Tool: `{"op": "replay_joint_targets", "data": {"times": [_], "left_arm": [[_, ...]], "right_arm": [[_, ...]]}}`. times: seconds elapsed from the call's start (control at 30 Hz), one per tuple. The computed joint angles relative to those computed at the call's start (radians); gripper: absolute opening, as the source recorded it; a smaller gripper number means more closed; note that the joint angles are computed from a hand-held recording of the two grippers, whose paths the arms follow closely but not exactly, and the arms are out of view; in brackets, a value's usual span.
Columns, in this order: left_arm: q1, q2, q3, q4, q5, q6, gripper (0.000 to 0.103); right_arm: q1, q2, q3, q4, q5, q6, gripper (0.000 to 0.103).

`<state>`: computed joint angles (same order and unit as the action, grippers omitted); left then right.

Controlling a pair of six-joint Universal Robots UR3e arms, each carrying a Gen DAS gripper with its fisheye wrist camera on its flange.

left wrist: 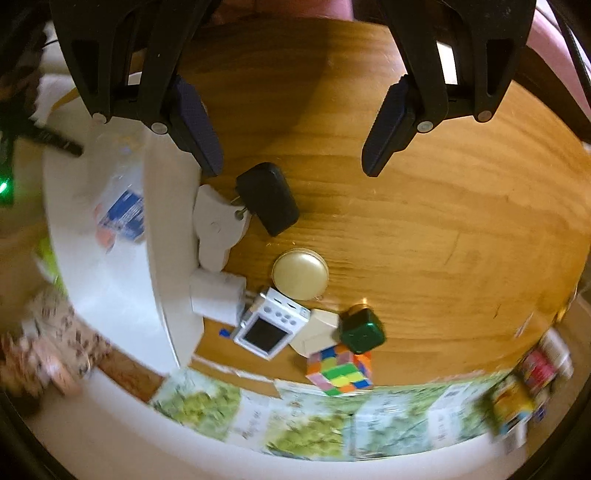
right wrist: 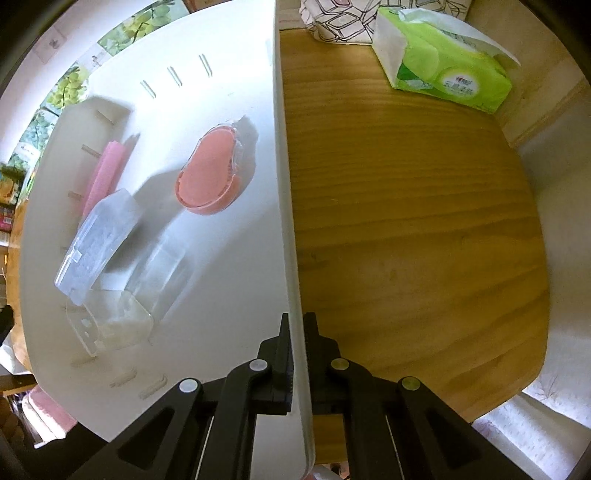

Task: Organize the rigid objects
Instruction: 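Move the left tool to the black charger plug and grasp it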

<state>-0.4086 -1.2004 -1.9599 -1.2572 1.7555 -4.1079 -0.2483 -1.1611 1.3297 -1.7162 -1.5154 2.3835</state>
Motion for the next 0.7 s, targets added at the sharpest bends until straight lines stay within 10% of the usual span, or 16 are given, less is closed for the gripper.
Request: {"op": "replay_joint_targets", "data": {"times": [0.7], "left_arm": [[0.139, -0.097, -0.19, 0.305, -0.123, 0.537, 0.08]], "right_arm": [[-0.018, -0.037, 0.062, -0.035, -0.035, 0.089, 0.007]]}}
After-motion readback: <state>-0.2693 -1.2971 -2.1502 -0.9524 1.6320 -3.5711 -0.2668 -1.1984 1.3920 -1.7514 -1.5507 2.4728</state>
